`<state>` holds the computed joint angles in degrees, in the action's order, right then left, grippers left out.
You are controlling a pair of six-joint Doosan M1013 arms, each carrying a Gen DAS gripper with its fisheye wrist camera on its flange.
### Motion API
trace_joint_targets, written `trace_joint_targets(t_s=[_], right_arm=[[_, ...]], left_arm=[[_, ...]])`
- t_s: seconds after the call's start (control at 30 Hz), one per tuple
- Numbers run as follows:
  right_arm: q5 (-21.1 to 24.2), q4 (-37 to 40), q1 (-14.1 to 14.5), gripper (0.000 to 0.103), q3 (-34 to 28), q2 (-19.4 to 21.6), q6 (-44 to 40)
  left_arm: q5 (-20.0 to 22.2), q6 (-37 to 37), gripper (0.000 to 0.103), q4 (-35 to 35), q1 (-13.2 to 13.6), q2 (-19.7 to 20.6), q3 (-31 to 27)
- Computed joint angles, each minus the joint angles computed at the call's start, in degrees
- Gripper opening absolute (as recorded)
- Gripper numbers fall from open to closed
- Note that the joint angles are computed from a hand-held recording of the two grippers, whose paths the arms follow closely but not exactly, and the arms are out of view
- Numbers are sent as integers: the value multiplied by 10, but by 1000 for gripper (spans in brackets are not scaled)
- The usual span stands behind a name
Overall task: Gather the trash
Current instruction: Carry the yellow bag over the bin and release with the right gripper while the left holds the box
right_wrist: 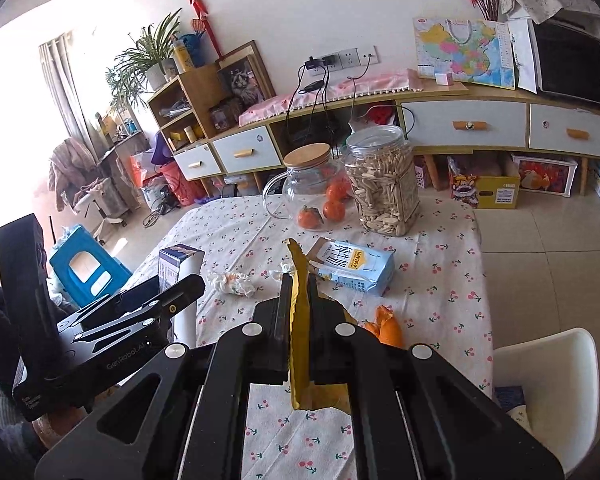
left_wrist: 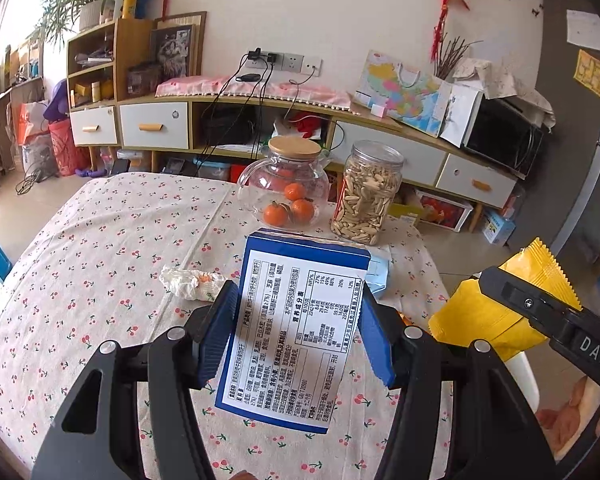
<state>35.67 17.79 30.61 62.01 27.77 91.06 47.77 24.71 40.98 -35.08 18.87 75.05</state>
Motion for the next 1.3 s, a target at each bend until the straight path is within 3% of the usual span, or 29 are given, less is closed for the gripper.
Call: trace_joint_targets(t_s=[0.4,0.67,0.83,0.9,0.97,1.0,1.13,1.3], right_arm=[[-21,-48,-27,5,56,-39,56],[-33,-127,-50,5,95,-65,153],[-11,-178,-65,6,104,-71,219],[-7,-185,-70,12,110,-75,234],[-2,-185,-74,31,114,-79,241],[-7,-197,-75,46,119,-82,256],[-23,-247,-78,53,134,-96,317],[-23,-366,-86,65,153,-112,447]], left_arm=[[-7,20,58,-22,-25,26,-31],[-8,69,58,-58,-40,52,-66],[-4,106,58,-79,-50,71,-95],[-2,120,58,-89,-54,80,-108],[-1,135,58,-99,-57,87,-120],[0,144,58,-104,-59,92,-128],[5,170,58,-118,-67,108,-154],[11,195,58,-134,-76,129,-187]])
